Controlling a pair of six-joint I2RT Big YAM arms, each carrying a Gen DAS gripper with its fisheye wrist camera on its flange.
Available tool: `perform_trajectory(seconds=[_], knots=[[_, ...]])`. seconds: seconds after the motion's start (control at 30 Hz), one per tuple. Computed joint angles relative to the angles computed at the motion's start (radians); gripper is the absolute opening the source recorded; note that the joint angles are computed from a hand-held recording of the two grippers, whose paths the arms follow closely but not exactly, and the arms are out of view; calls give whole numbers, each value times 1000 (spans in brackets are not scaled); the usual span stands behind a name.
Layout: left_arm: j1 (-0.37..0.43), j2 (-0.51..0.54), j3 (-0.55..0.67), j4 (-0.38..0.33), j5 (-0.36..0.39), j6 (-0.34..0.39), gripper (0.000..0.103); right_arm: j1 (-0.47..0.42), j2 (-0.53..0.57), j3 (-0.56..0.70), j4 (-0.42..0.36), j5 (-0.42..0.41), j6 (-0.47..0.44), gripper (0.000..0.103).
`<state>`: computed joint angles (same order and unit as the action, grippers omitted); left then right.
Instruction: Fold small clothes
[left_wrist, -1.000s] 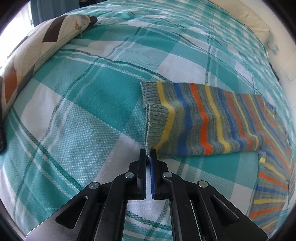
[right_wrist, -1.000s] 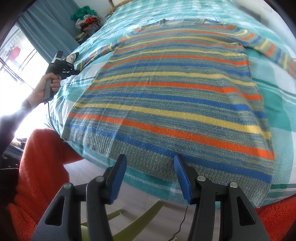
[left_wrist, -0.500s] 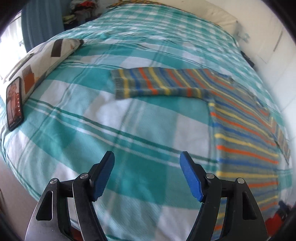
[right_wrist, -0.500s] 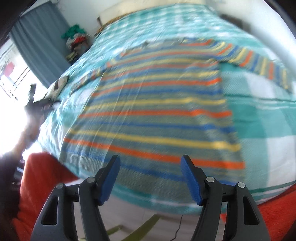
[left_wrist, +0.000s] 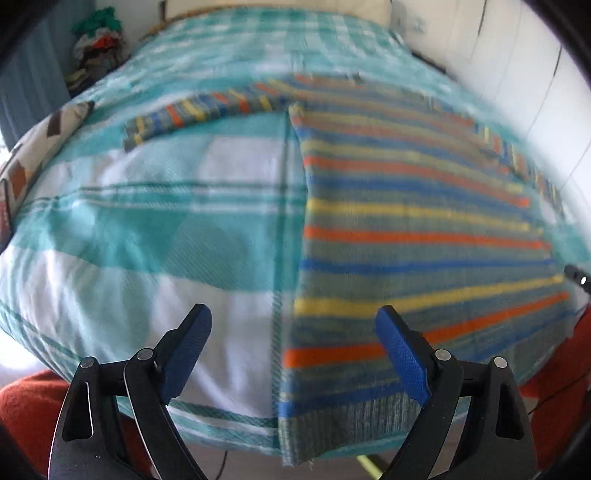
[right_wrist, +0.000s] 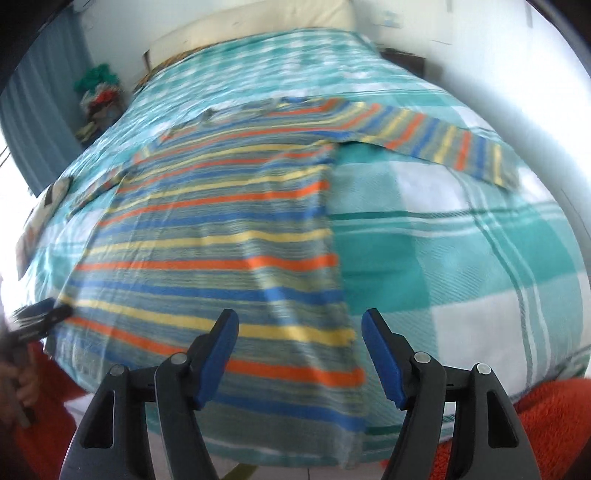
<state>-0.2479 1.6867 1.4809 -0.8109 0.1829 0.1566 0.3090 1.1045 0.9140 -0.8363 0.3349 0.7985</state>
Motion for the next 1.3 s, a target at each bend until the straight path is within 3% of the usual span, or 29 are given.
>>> perform_trajectory(seconds=[0.07,0.13,0.23,0.33,0.47,0.5,0.57,0.67,1.3], knots=[[20,14,35,39,2,-47,96,-17,-31,-25,25,33,36,69],[32,63,111,31,-1,-74,96,-27,-43,-32,26,67,61,69],[50,167,247,50,-18,-71,98,-49,-49,-40,28,73,91,69],[65,306,413,-4,-62,-59,98,-51,-50,-42,28,70,103,69],[83,476,593,-146,-136,-65,103,-38,-38,-37,20,77,98,69],[91,470,567,-113,-107,-65,103,-33,-36,-37,17,77,96,69],[90,412,457,11,-121,-65,103,-25,-32,-37,13,79,97,69],[82,385,404,58,-150,-44,103,-24,-27,-39,18,72,91,69],[87,404,429,60,-136,-53,103,-14,-8,-21,74,68,56,69]])
